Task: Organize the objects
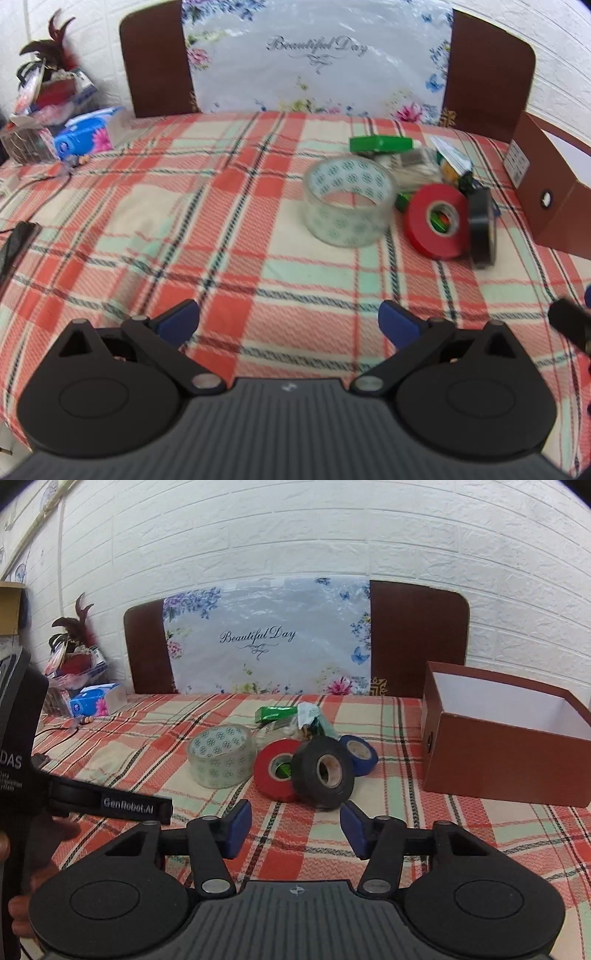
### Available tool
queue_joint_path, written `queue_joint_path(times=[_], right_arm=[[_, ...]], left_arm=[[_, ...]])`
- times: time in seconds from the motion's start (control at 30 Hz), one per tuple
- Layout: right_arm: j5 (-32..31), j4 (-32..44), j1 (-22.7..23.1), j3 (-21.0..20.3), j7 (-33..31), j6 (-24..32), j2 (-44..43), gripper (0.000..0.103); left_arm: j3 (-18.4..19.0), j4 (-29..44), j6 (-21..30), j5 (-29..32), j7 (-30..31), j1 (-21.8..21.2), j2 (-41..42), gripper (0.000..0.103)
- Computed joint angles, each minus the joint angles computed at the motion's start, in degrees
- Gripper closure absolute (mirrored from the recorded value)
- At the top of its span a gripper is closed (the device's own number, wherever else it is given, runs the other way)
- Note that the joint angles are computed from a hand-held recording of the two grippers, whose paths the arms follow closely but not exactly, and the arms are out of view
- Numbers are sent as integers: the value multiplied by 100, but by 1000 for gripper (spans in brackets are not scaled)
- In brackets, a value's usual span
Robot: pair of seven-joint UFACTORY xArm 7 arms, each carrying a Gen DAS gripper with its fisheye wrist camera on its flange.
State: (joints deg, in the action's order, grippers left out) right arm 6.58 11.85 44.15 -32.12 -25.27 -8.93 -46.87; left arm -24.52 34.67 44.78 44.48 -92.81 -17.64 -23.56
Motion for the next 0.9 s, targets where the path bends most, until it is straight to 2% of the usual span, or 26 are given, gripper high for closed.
queue_joint_path(times=[0.13,0.33,0.53,0.63,0.73,0.8,0.87,0.9], right_arm=[[58,66,-34,-37,87,20,89,52],[-108,-1,190,-421,-29,-332,94,52],[-293,109,571,-968,-186,-241,108,52],[-220,253,811,-1264,-399,-92,173,56],[-185,450,1186,-1629,-684,-161,315,56],[-201,630,1571,-1986,-921,-267,480,56],[-217,871,2042,-2390,-1101,-280,723,55],[-191,1042,2312,-2642,-1179,-112,806,55]], left_arm=[[-36,21,-25,26,-60,-33,13,0],[-191,78,28,257,-418,-46,88,0],[25,67,-459,358,-237,-98,250,1],[116,225,-620,553,-111,44,325,1],[200,463,-817,828,13,185,505,10],[371,649,-1112,824,381,186,733,25],[533,896,-1451,730,741,178,1030,32],[599,1003,-1715,760,831,187,1173,32]])
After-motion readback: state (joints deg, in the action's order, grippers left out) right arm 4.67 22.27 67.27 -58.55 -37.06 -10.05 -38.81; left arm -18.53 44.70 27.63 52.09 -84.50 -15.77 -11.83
